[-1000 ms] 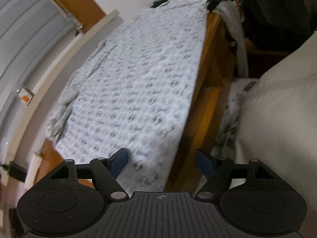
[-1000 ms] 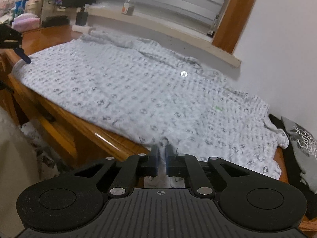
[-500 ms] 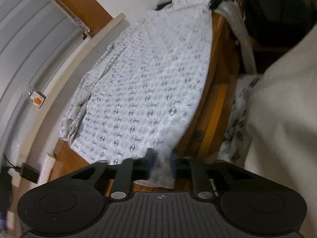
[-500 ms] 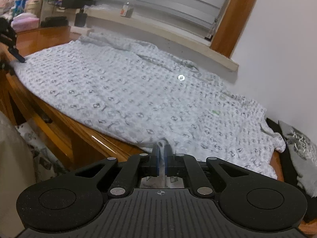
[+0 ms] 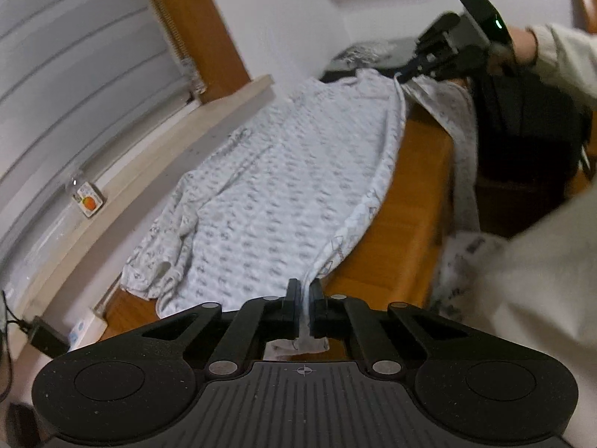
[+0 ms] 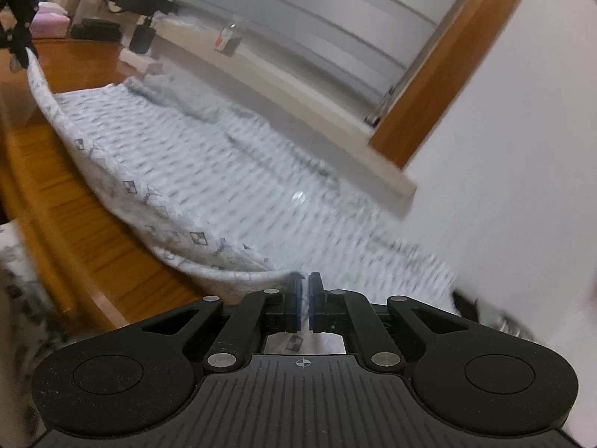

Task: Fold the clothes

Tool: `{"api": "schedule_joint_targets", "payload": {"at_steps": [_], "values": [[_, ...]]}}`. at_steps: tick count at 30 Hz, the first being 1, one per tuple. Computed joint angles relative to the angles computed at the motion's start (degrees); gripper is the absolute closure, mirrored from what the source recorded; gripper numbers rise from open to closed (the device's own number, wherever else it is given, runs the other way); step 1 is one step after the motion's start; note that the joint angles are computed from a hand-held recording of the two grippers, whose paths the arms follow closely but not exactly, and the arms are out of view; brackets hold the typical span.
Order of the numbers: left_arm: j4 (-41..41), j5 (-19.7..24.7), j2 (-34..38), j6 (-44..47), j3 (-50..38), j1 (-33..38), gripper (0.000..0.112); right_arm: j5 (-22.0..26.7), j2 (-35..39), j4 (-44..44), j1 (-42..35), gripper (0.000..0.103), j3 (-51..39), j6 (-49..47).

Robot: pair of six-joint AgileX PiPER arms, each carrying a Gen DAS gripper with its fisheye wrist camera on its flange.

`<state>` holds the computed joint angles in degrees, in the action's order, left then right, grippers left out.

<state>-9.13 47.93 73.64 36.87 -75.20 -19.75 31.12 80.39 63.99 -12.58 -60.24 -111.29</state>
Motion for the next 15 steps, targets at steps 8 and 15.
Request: {"api": "schedule_joint_targets", "payload": {"at_steps": [8, 15], "values": [[-14.8, 11.0, 22.8, 6.0, -24.7, 14.1, 0.108, -12.7, 16.4, 2.1, 9.8, 0.099, -16.5, -3.4], [-20.0, 17.0, 35.1, 0.7, -36.6, 19.7, 0.108, -14.9, 29.7, -24.1, 14.0, 0.098, -29.3, 24.1]]}}
